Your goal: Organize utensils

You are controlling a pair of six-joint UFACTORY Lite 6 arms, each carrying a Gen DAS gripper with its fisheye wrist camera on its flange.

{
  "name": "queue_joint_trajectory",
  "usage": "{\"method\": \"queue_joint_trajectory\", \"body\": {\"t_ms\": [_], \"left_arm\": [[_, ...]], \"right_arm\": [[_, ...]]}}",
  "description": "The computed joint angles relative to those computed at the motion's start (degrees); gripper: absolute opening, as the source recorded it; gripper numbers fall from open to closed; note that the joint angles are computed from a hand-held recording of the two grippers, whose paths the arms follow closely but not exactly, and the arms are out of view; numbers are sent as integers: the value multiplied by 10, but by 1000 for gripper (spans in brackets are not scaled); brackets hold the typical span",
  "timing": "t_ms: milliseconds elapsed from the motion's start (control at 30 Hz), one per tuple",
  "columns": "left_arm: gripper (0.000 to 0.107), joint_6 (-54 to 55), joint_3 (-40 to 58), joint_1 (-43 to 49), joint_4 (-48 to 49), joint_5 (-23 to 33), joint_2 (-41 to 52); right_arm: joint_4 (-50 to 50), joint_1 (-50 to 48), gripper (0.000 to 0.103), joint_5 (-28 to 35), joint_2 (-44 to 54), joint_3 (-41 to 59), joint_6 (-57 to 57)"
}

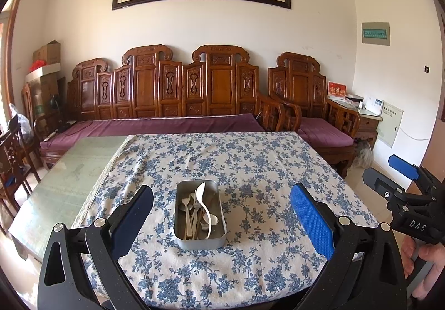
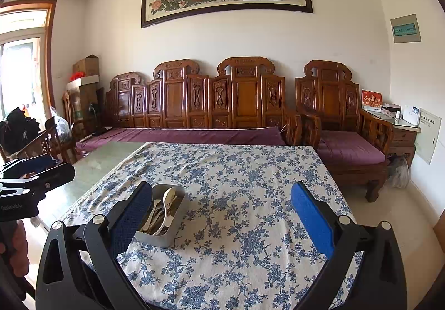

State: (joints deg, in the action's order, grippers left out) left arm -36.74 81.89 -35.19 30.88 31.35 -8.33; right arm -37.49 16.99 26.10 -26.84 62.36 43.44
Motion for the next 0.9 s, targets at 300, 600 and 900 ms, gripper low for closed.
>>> {"method": "queue_joint_trajectory", "body": {"t_ms": [300, 600, 900], "left_arm": [[95, -3, -1, -1, 2, -1, -1], [95, -8, -5, -6, 8, -2, -6], [95, -13, -5, -12, 14, 2, -11]], "right_arm": [[-5, 0, 100, -2, -2, -6, 6], [-2, -1, 100, -4, 0, -6, 3], [-2, -2, 100, -7, -2, -9, 4]]}}
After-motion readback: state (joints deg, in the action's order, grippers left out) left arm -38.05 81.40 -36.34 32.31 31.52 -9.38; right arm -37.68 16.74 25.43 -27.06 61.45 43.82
